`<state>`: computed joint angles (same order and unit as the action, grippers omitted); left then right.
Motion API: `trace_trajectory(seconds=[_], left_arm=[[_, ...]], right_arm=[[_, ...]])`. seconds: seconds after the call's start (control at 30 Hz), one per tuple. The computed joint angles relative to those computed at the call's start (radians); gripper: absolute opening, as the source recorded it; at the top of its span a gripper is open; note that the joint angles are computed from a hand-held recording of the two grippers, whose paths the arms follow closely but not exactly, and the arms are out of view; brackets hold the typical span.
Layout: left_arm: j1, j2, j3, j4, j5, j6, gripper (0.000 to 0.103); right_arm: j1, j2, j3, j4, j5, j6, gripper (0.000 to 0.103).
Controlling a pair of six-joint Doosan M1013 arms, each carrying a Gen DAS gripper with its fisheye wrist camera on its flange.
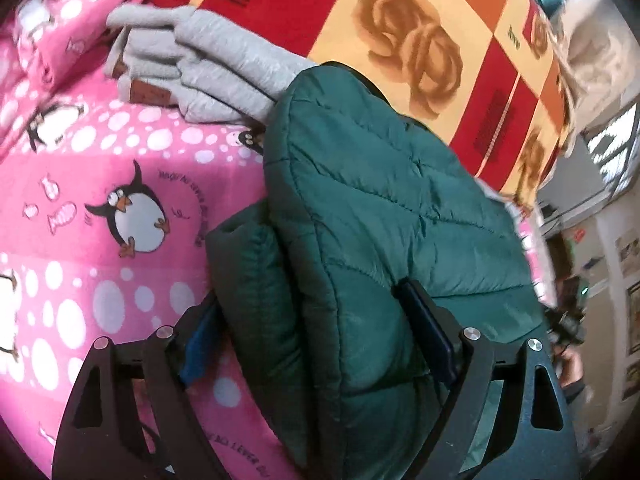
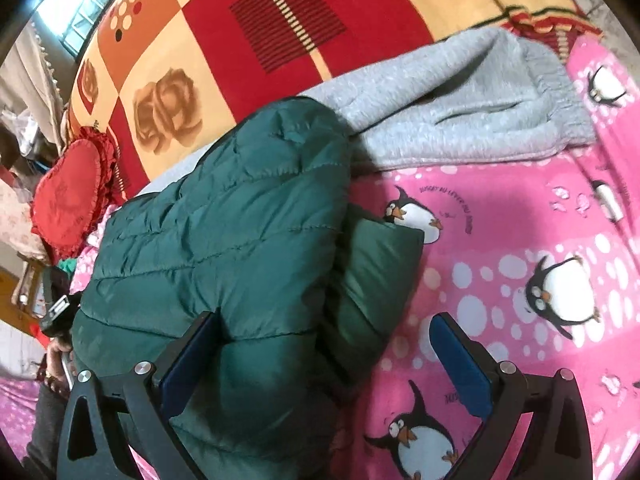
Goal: Fold large clothes
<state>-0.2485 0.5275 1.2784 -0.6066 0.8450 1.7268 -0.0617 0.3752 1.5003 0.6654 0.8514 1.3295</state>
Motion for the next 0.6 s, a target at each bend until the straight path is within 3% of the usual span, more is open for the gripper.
trace_trajectory(seconds=[0.17, 0.43, 0.6], left_arm=[[-0.004, 0.000, 0.006, 0.023, -0.015, -0.027, 0.084], [-0.002, -0.005, 0.017, 0.007, -0.033, -0.026, 0.085], [-0.007, -0.012, 0.026, 0.027, -0.054, -0.027, 0.084]], right_arm=[[-0.044, 0.033, 0.015, 0.224, 0.047, -0.138, 0.103], [-0.058, 0.062, 0.008, 0.426, 0.093, -0.333, 0.103], [-0.044, 0.052, 0.007, 0.390, 0.055, -0.364, 0.085]])
